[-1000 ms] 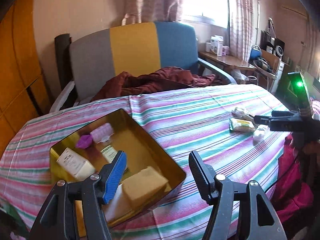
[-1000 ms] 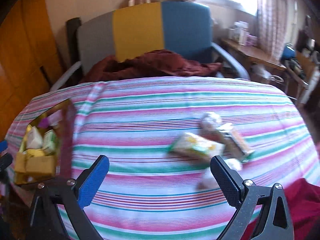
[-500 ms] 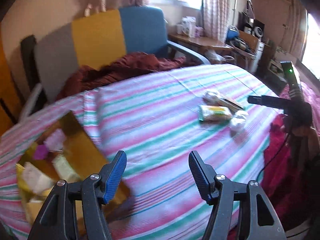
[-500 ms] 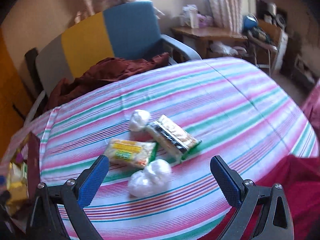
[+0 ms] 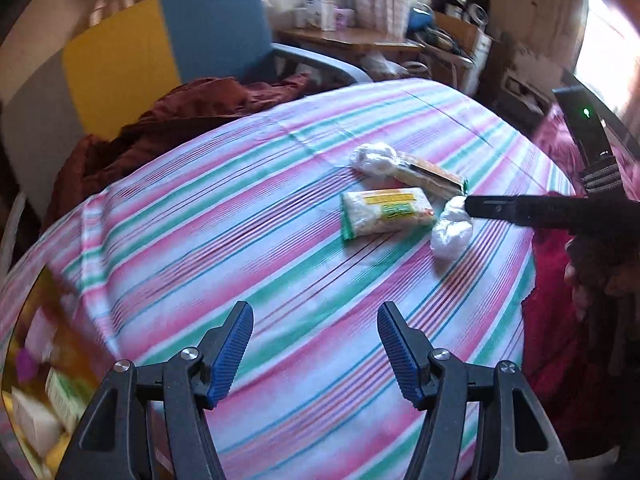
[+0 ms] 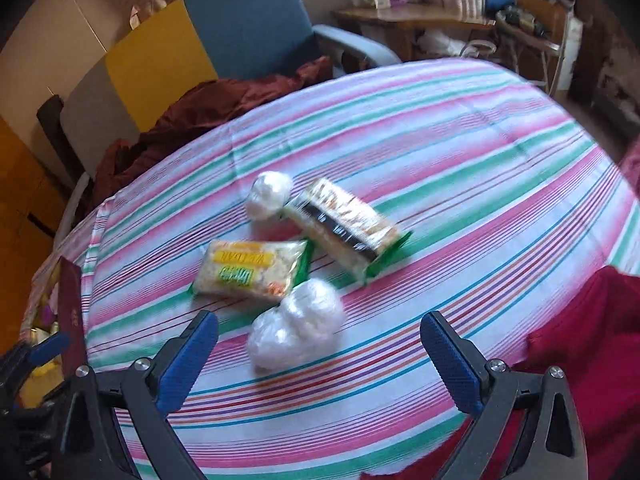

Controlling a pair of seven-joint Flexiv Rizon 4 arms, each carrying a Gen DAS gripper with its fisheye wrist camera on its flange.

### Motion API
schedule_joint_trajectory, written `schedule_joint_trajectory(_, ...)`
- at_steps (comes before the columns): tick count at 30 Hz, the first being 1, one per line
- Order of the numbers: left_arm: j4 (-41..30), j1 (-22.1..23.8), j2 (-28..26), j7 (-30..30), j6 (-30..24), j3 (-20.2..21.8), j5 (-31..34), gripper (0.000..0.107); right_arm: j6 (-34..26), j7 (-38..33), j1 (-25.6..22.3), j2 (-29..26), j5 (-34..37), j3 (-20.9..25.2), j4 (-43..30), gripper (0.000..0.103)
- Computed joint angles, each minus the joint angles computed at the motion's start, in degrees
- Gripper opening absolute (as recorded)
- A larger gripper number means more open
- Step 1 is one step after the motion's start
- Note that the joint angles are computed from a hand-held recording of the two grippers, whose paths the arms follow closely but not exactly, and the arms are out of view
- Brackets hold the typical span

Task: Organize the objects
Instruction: 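Move both tools back from the tray toward the remaining items, then grasp the white snack packet with the left tool while the right tool grasps the white plastic bag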

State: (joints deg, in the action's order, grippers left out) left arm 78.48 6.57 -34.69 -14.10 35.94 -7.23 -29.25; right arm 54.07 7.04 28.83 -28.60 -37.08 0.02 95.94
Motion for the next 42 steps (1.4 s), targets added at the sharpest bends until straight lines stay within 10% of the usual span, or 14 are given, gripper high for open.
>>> schedule_joint_trajectory(17, -13.4, -4.2, -9.0, 13.2, -9.5, -3.3, 3.4, 0.078, -0.7, -10.8, -1.4, -4.8, 9.3, 1.8, -5.3, 0.036)
schedule_joint_trajectory(26, -19.3, -7.0, -12.9, 19.1, -13.1, -3.1, 6.6, 0.078, -9.7, -11.0, -1.1, -1.8, 9.6, 2.1, -4.2, 0.036)
schedule_joint_trajectory(42, -30.9, -11.2, -20.4, 18.1, -22.2, -1.1, 11.3, 0.067, -8.0, -13.2, -2.4, -2.7, 11.9, 2.7, -4.6, 0.040)
